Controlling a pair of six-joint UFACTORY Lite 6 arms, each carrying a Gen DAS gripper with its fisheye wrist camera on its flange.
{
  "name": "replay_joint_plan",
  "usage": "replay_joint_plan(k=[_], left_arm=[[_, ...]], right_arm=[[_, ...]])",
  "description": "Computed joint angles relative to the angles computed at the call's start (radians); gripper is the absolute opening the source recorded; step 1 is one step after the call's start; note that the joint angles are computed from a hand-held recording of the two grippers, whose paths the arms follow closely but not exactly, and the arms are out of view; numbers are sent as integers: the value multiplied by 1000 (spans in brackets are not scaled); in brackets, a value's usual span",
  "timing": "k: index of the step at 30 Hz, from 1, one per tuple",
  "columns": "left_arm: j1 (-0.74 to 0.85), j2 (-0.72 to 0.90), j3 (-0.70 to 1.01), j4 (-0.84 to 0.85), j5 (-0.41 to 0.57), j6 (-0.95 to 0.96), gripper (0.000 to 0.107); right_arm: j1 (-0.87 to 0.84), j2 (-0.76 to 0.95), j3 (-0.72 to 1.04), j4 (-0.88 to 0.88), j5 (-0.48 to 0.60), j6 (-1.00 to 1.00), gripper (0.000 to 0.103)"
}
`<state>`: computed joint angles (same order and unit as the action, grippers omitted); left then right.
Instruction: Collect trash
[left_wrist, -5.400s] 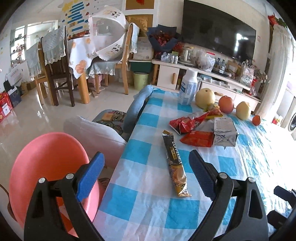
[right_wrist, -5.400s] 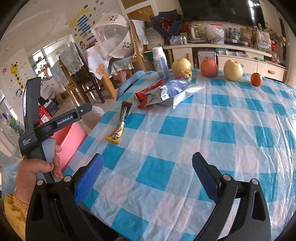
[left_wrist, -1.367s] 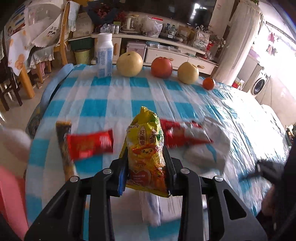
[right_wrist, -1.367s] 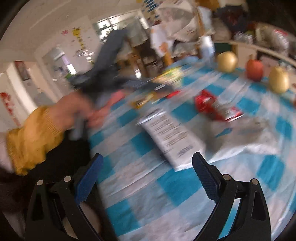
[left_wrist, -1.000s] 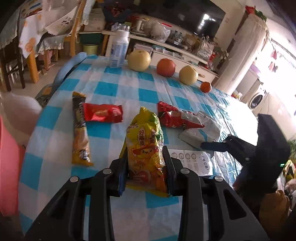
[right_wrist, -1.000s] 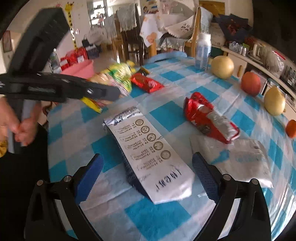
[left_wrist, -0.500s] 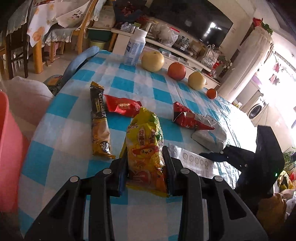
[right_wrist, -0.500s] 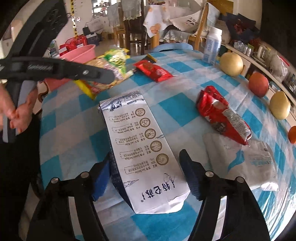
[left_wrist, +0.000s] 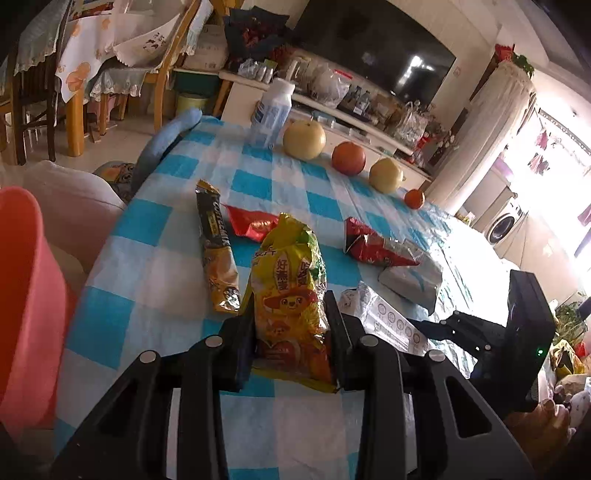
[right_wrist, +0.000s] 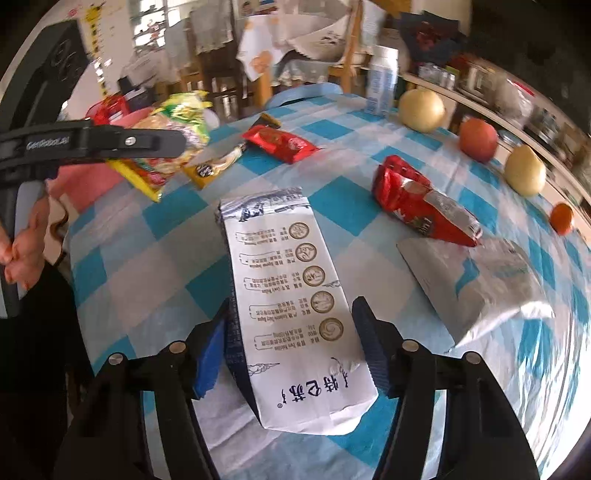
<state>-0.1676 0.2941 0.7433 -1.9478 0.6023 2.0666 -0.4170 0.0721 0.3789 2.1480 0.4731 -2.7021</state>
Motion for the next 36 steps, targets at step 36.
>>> replay_joint_plan(k=[36], left_arm=[[386, -38, -5, 17, 107, 11, 35]], right_arm=[[530, -202, 87, 113, -106, 594, 64]])
